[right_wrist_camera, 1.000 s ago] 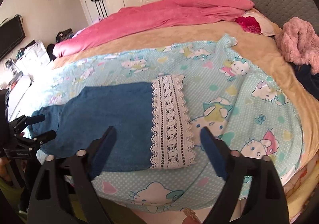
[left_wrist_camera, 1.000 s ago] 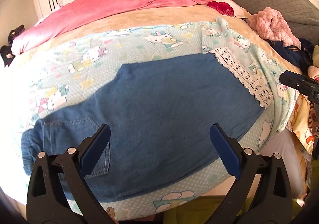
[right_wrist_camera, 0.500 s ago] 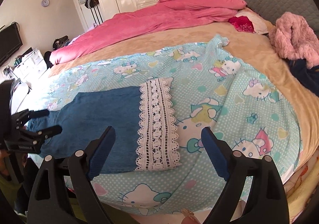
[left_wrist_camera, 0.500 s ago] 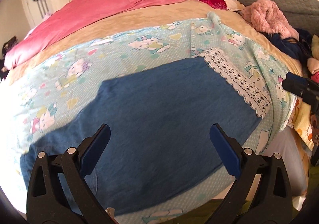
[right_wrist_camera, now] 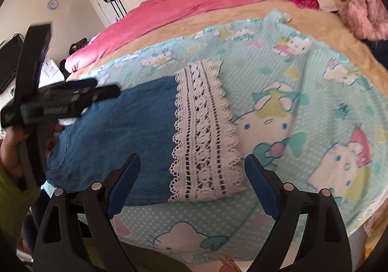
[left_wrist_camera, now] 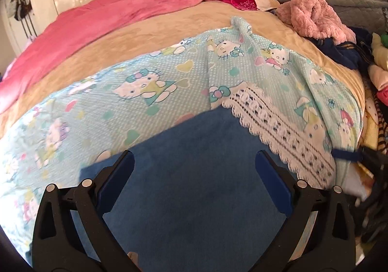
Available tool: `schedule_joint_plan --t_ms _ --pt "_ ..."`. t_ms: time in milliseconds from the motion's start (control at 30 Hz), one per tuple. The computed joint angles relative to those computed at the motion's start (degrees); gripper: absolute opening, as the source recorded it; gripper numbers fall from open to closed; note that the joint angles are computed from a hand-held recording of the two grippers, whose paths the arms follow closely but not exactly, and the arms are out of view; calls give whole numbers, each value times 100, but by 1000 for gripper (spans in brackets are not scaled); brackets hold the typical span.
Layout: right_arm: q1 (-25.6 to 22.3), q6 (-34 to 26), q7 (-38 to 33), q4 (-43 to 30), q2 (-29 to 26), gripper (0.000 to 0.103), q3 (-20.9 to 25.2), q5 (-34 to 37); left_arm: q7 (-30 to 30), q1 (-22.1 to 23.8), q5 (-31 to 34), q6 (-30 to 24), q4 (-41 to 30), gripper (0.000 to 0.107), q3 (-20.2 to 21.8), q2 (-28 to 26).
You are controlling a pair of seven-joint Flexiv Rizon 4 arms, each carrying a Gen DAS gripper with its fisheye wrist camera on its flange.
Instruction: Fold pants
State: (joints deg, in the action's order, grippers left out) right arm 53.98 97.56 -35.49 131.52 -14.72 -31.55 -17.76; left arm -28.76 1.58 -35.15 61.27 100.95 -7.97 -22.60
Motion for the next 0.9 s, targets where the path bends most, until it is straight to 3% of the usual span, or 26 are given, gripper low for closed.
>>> schedule_joint_plan --t_ms 167,333,533,600,700,733,767,900 --pt "-727 -117 44 -237 -177 87 802 0 -333 -179 657 -307 -687 93 120 -531" --pt "-557 47 110 -219 -308 88 632 56 -772 -176 870 -986 -1348 93 88 -1029" --pt "-954 146 -195 -367 -402 82 1089 432 -941 -121 843 -1455 -1656 87 -38 -1340" --pt "-1186 126 -274 -477 -456 80 1350 518 -871 -191 946 -1175 -1521 86 -13 -1330" --pt "-1304 16 -361 -594 -498 75 1484 515 -706 -140 850 -1054 -1367 60 -122 -1244" --pt "-1288 -29 -375 -614 -500 72 1461 480 -619 -130 828 -1006 -1313 44 -151 -1199" --pt "-1365 -88 -391 -654 -502 62 1532 414 -567 -143 849 -969 -1303 30 -142 -1186" --pt "-2445 -188 -761 -1038 -672 34 2773 351 -575 -188 951 -988 -1342 10 -58 -1194"
